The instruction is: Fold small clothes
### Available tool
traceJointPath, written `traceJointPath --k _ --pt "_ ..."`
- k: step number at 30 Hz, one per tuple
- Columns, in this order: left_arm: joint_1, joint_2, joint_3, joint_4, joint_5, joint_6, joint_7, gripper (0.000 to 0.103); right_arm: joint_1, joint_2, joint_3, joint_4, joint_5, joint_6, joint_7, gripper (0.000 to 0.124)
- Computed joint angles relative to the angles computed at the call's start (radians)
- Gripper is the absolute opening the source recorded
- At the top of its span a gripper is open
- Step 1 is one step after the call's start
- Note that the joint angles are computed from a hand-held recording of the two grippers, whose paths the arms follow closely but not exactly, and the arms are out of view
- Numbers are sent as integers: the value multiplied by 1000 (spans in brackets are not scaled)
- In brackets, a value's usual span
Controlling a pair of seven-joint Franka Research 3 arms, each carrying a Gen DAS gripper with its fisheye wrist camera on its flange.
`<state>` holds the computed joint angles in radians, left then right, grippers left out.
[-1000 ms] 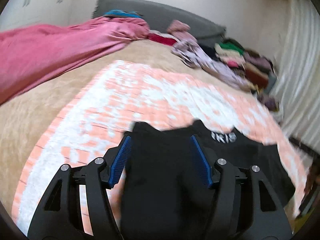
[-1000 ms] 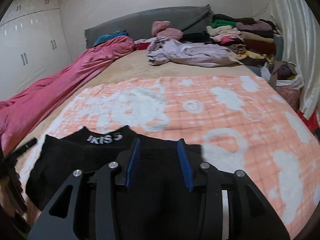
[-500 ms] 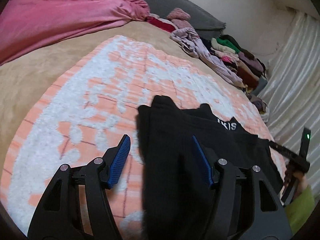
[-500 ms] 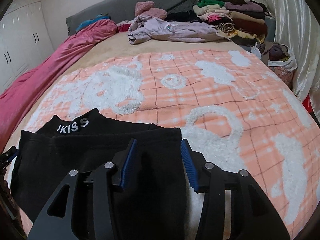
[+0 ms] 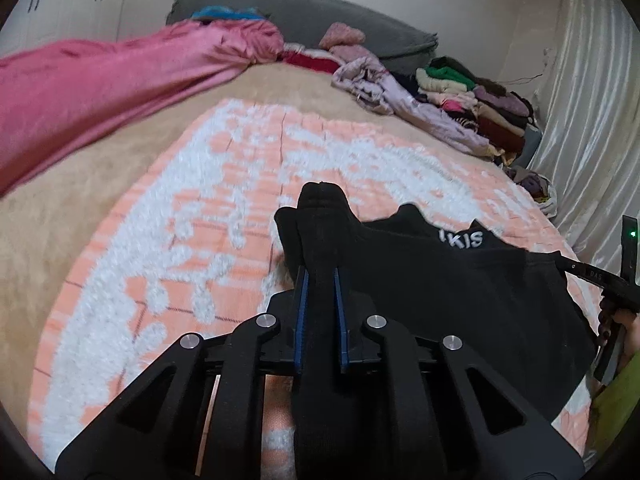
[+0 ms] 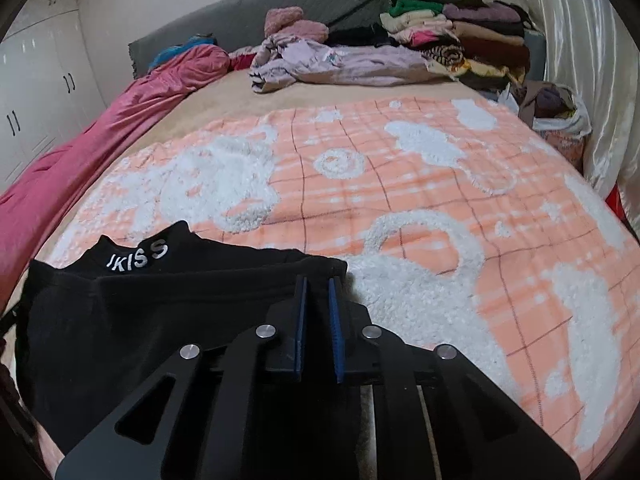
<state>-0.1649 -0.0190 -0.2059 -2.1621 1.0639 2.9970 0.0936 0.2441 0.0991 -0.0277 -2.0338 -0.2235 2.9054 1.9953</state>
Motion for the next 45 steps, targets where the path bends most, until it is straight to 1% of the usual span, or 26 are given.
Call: traceJointPath --k 3,6,8,10,11,13,15,16,18,19,20,21,22,25,27,28,29,32,34,36,37,39,41,42,44,45 --pt "12 -26 0 -2 95 26 -95 3 0 -22 -6 -20 -23 49 23 9" --pt "37 -51 -10 8 258 40 -252 3 -13 -26 5 -14 18 80 -9 8" --pt "42 -54 -14 19 297 24 -284 3 -6 -12 -4 12 -15 71 13 8" --pt "40 -42 -14 31 296 7 -275 3 2 6 -13 37 -42 68 36 8" --pt "39 -27 -11 40 276 3 -253 3 6 15 -18 48 -50 64 44 8" --pt "31 0 -4 50 202 -3 -176 3 16 42 -26 84 -56 30 52 8" --pt "21 31 2 53 101 -16 -73 3 33 76 -39 127 -78 -37 76 8" --pt "15 39 5 50 54 -25 -31 3 35 85 -42 135 -80 -52 78 8" --pt "9 55 10 37 -103 -30 99 4 55 111 -60 160 -122 -107 116 8" --pt "8 58 13 27 -166 -26 144 6 56 118 -61 165 -124 -118 122 9" --pt "5 58 15 22 -205 -28 173 9 58 128 -61 172 -124 -140 129 9" --pt "2 59 16 17 -252 -38 213 15 60 134 -63 175 -128 -153 137 9" --pt "-1 59 17 13 -283 -44 237 16 62 139 -64 179 -132 -163 144 9" --pt "-7 55 31 0 -285 -26 224 20 75 143 -75 185 -176 -179 175 10" --pt "-8 39 39 -10 -213 -13 152 22 69 140 -66 184 -172 -188 160 14" --pt "-6 29 40 -14 -180 -14 121 22 68 135 -65 182 -174 -199 159 20" --pt "-2 10 39 -26 -151 -10 91 23 70 124 -68 172 -184 -201 175 23" --pt "19 -32 25 -52 -93 -1 23 29 60 69 -61 108 -197 -149 202 26" --pt "31 -54 7 -57 -68 -19 -4 34 55 30 -56 66 -235 -117 230 29" --pt "41 -81 -11 -65 -31 -37 -38 42 48 -15 -47 19 -295 -82 266 31" --pt "44 -88 -16 -68 -36 -39 -32 45 40 -32 -37 1 -312 -70 274 32" --pt "47 -111 -30 -77 -38 -58 -33 55 22 -73 -14 -44 -336 -44 282 33" --pt "50 -126 -43 -83 -39 -77 -34 56 1 -99 12 -72 -339 -23 279 34" --pt "51 -133 -49 -86 -39 -81 -35 58 -7 -117 24 -93 -341 -8 276 34" --pt "57 -145 -60 -92 -25 -83 -48 64 -24 -145 49 -125 -328 10 261 41" --pt "59 -151 -66 -95 -16 -85 -57 65 -31 -162 61 -145 -319 24 254 41"
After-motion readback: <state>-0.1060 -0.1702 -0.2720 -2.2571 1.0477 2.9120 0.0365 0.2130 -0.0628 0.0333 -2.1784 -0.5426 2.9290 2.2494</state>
